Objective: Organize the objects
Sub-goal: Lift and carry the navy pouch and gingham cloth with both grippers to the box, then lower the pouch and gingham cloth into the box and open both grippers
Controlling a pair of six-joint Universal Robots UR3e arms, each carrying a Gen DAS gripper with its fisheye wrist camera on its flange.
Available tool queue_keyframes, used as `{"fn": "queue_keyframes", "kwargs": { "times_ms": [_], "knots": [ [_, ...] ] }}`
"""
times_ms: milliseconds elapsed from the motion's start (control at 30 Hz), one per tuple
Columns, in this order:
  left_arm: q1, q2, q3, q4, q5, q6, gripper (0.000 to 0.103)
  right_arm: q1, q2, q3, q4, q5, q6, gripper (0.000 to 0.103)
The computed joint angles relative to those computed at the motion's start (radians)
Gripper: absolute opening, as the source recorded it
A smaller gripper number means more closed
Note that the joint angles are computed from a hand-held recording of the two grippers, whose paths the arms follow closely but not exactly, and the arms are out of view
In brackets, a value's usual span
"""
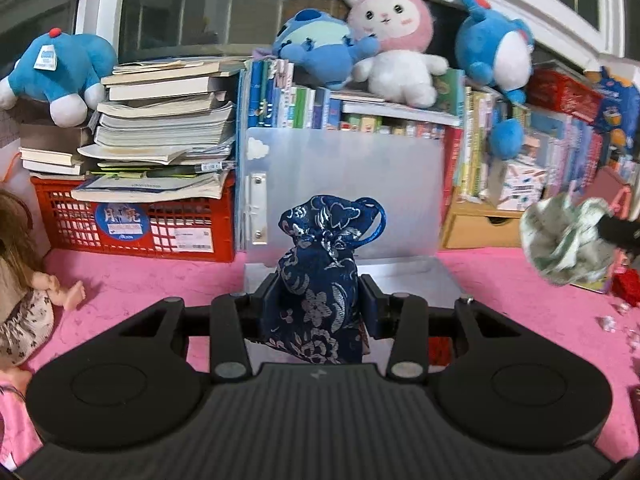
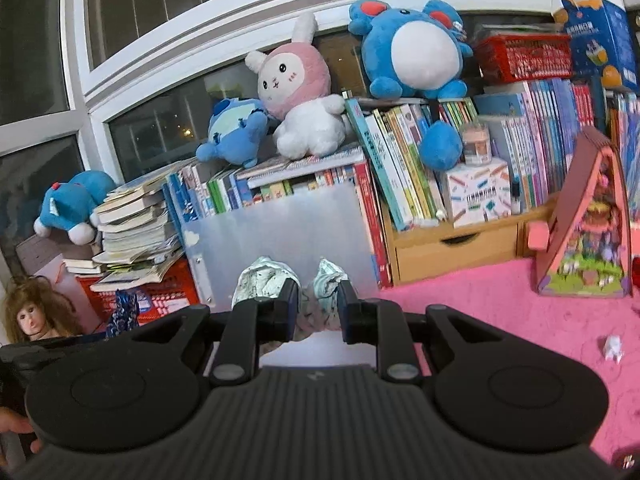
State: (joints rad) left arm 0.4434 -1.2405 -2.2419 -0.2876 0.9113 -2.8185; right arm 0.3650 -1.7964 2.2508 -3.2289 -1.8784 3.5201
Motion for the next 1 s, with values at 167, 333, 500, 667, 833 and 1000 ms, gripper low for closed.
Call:
{"fn": "queue_keyframes", "kwargs": {
  "times_ms": [167, 333, 500, 667, 833, 1000],
  "knots": [
    [-0.118, -0.180, 0.130, 0.059, 0.128, -0.063, 0.048, -0.067, 0.062, -0.090, 0.047, 0.064, -0.021, 0.024],
    [-0.211, -0.353, 0.267, 0.076, 0.240, -0.106, 0.048, -0.130, 0.193, -0.178, 0.036, 0.126, 0.012, 0.024],
    [-0.253, -0.513, 0.419, 0.026, 0.290, -0.174, 0.048, -0.186, 0.330, -0.260, 0.033, 0.210, 0.052, 0.024],
    [-0.284, -0.627, 0.489, 0.049, 0.331, -0.171, 0.048, -0.188, 0.448, -0.332, 0.041, 0.204, 0.061, 0.024],
    [-0.299, -0.710, 0.529, 0.078, 0.350, -0.163, 0.048, -0.196, 0.546, -0.380, 0.020, 0.233, 0.078, 0.024],
    [-0.315, -0.789, 0.581, 0.086, 0.369, -0.153, 0.048, -0.193, 0.642, -0.450, 0.030, 0.243, 0.072, 0.025]
  ]
}}
